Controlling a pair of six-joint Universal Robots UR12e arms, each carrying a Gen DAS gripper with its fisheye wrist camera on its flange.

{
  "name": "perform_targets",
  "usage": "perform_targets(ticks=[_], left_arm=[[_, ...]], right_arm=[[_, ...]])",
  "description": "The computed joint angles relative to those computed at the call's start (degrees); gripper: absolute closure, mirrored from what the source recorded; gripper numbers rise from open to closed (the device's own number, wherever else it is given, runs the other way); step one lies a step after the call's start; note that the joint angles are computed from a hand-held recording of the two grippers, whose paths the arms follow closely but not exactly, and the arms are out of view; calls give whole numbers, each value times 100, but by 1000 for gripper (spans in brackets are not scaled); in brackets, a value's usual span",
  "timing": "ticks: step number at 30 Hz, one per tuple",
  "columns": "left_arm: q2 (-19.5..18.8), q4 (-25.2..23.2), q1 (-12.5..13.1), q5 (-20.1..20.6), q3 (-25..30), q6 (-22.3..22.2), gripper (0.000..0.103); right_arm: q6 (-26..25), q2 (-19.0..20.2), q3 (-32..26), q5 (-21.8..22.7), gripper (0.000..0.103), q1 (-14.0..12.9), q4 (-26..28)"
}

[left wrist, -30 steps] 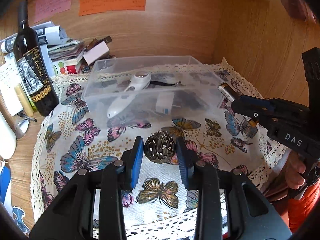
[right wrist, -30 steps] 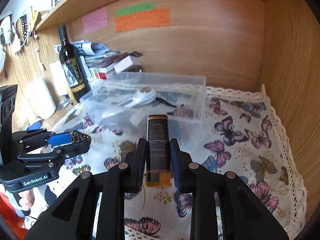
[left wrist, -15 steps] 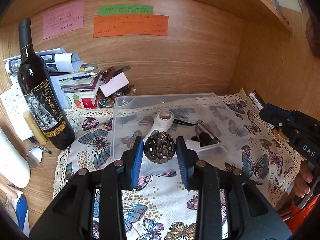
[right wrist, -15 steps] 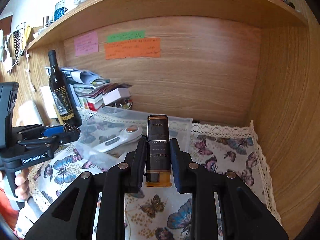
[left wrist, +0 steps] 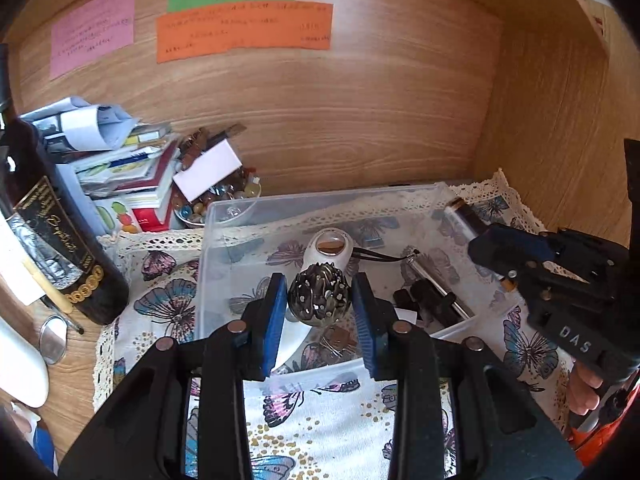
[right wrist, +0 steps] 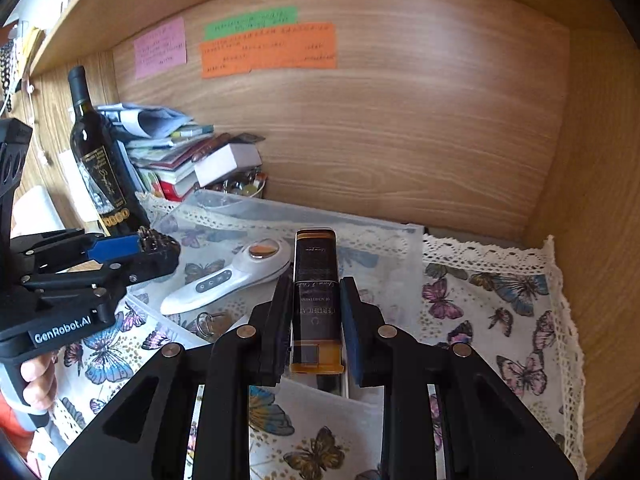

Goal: Organize rigid objects
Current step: 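Lower the pinecone into the box with the left tool while the right tool lowers the lighter box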

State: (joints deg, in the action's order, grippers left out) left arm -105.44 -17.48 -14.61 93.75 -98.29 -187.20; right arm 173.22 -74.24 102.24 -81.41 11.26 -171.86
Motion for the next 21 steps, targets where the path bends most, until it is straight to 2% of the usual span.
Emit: perform_targets(ticks=[6,11,18,21], left_arm=[[-131,-189,17,-100,64,104,70],[-207,-355,85,-238,118,-1,70],[-211,-368,71,-112,115,-35,70],[-157,-327,89,-190,75,-57,70]], right_arm=[[-177,156,-145,-83,81,67,380],[-161,242,-239,-119,81,66,602],[-239,212,-230,-109,81,73,631],[-266,158,-179,-143,81,94,487]])
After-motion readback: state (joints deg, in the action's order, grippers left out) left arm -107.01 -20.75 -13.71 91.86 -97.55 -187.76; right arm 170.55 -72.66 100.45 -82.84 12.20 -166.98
